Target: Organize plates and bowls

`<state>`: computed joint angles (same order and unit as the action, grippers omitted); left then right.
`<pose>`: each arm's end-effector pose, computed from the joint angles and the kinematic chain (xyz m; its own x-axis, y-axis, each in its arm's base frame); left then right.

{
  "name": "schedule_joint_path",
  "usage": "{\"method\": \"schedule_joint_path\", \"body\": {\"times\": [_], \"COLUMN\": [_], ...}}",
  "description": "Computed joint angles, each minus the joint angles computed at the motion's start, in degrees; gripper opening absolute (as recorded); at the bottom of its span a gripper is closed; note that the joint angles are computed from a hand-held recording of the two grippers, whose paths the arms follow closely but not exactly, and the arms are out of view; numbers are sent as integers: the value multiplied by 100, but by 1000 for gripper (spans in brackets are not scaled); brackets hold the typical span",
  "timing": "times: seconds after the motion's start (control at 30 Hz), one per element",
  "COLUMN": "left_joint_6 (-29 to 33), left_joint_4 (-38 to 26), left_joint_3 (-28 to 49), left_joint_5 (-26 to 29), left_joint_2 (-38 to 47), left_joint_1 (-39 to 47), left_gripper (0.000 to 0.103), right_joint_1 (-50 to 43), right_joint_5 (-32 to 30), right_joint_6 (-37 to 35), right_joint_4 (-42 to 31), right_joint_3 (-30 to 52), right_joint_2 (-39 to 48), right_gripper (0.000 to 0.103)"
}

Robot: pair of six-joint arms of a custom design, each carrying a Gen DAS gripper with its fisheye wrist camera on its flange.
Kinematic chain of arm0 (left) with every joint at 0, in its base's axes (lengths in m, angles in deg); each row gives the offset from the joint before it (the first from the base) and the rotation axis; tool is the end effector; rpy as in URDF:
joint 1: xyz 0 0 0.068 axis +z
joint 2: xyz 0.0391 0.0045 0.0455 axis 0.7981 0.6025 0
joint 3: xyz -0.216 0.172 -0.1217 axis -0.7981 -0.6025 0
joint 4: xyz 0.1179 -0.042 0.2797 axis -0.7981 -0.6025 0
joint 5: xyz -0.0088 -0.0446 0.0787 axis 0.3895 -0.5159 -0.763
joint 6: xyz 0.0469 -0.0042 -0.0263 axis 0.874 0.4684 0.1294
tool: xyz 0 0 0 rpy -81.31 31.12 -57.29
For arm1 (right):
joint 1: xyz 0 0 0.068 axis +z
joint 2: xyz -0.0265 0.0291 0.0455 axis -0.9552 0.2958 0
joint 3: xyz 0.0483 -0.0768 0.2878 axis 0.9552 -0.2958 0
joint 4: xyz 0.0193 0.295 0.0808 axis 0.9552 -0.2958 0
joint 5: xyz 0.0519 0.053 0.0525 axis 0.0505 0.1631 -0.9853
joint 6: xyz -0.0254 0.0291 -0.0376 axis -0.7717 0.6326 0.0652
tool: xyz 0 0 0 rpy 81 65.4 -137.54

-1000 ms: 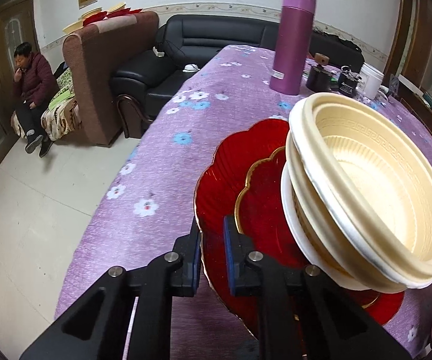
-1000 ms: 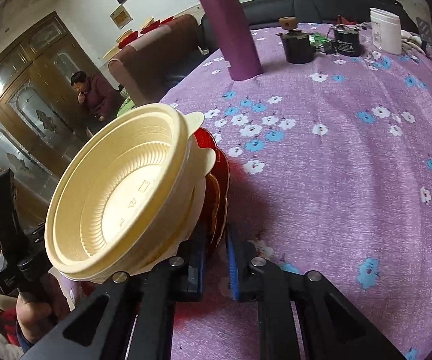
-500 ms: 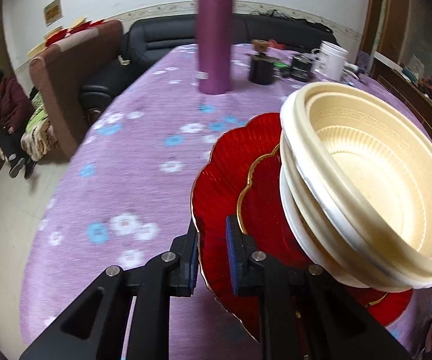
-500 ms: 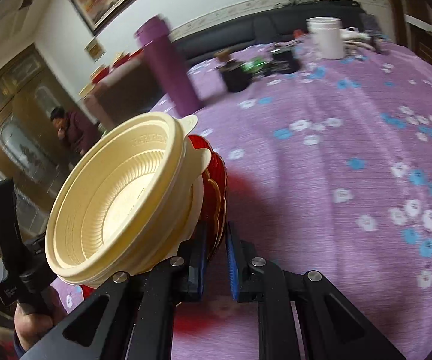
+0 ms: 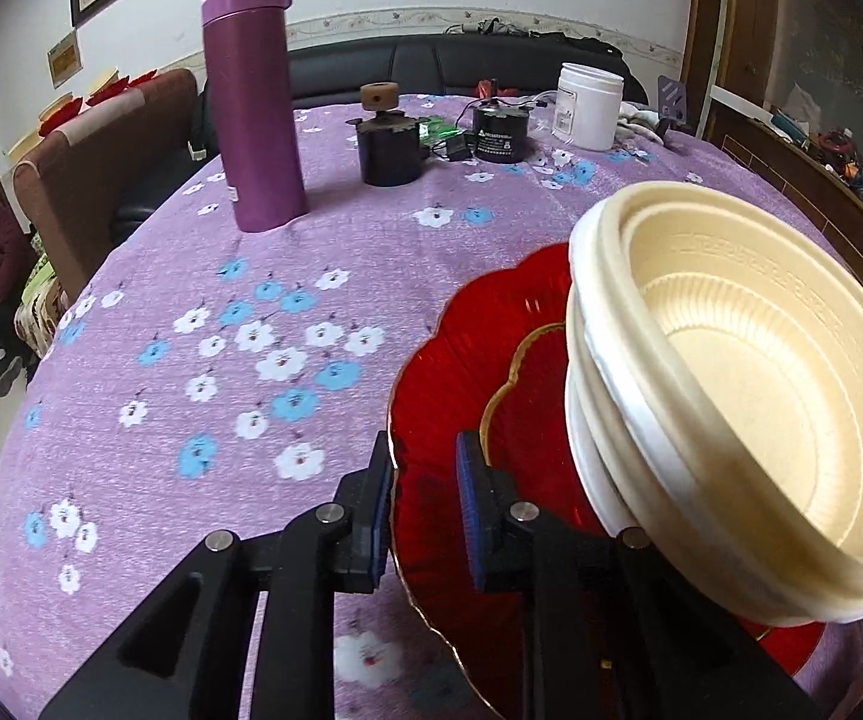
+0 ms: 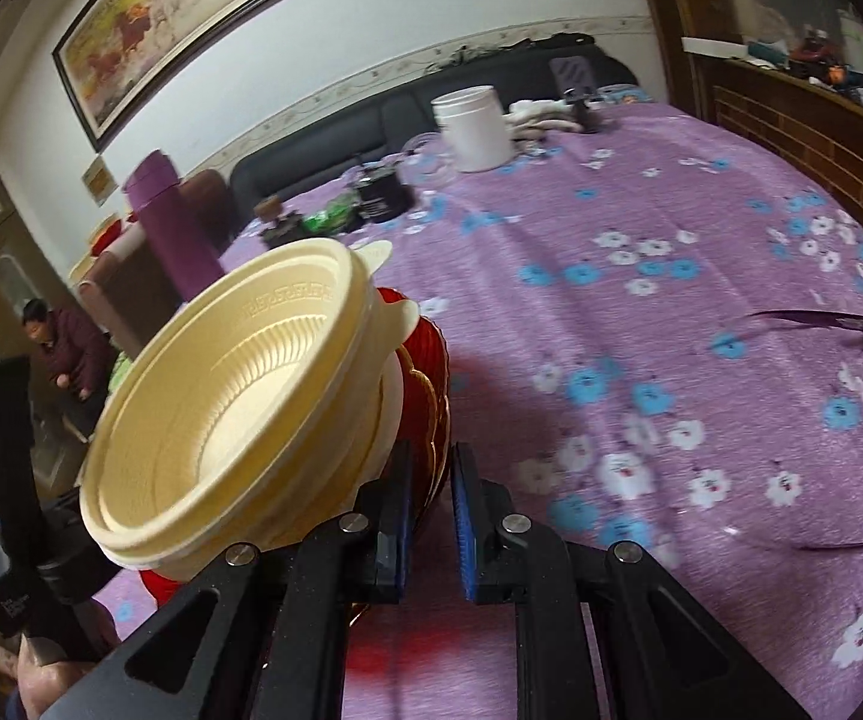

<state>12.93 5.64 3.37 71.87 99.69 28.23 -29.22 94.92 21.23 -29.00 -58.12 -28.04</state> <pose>0.2571 -0.1138 0.1786 -0.7324 0.2236 -0.6430 0.2744 0.9614 0.0218 0.1494 0.1196 0.1856 -0.6396 0.3916 -0.6615 0.2193 0.9177 0.3311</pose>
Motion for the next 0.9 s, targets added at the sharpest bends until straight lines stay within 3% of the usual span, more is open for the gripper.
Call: {"method": "schedule_joint_path", "body": {"times": [0.1, 0.33, 0.9], "left_joint_6": [17, 64, 78], "left_joint_4": [305, 593, 592], "left_joint_3": [-105, -233, -237], "left_joint_5": [-446, -739, -798], "left_joint_2": [22, -7, -16], "left_joint_1": [-219, -330, -364], "left_gripper": [19, 20, 21], "right_joint_1": [-84, -52, 143], "right_joint_5": [13, 156, 536], "right_joint_6": [-47, -111, -125], "right_joint_4": [120, 460, 324], "right_joint_3": [-124, -196, -33], "right_joint_2": [3, 250, 554], "right_gripper": [13, 13, 13]}}
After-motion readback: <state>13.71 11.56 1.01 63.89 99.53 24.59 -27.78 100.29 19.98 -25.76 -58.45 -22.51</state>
